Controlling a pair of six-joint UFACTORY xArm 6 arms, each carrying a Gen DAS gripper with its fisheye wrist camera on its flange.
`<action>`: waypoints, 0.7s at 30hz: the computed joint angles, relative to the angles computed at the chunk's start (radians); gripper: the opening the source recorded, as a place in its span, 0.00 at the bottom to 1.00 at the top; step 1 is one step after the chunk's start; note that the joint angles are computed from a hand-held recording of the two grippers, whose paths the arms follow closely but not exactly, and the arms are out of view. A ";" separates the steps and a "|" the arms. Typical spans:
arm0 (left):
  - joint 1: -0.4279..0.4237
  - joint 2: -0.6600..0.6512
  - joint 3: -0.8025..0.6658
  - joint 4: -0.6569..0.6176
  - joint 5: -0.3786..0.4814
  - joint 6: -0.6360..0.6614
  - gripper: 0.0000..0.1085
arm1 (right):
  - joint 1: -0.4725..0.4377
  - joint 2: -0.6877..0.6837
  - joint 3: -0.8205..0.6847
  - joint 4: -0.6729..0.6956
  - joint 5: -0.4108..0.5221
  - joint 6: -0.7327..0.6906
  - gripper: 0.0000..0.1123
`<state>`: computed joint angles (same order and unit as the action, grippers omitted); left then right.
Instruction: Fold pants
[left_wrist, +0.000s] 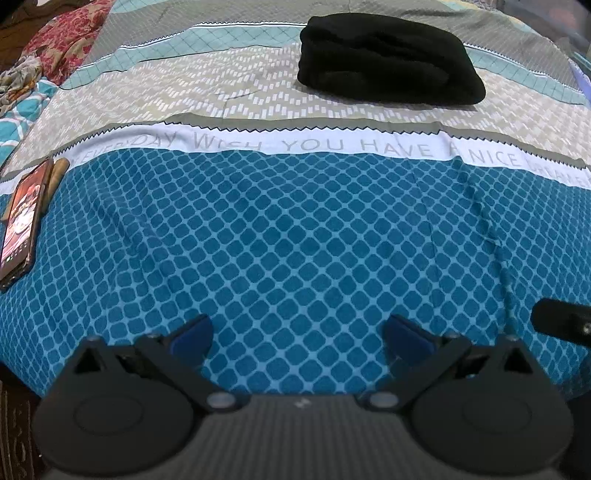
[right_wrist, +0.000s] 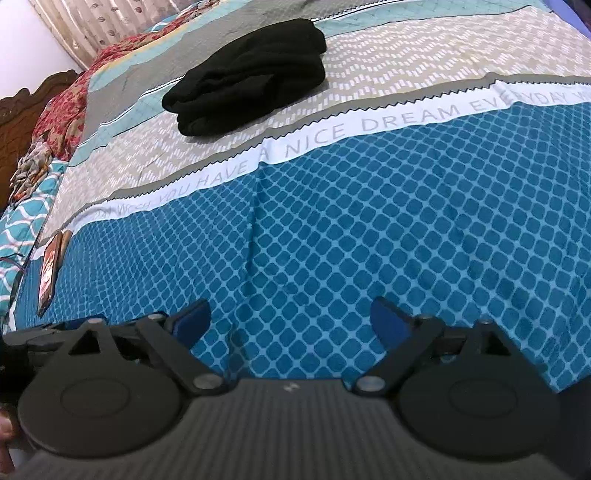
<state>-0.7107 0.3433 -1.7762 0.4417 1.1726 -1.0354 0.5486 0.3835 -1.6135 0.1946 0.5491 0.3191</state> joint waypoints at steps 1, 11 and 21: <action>-0.001 0.001 0.000 0.001 0.002 0.000 0.95 | -0.001 -0.003 0.005 0.010 -0.004 -0.010 0.87; 0.018 0.000 0.025 0.006 -0.033 0.005 0.95 | -0.003 0.022 -0.015 0.056 -0.017 -0.062 0.92; 0.023 0.000 0.005 -0.016 -0.012 0.006 0.95 | -0.012 0.034 -0.036 0.074 -0.008 -0.100 0.92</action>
<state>-0.6876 0.3435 -1.7715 0.4260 1.1607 -1.0297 0.5370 0.4174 -1.6492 0.2687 0.5411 0.2190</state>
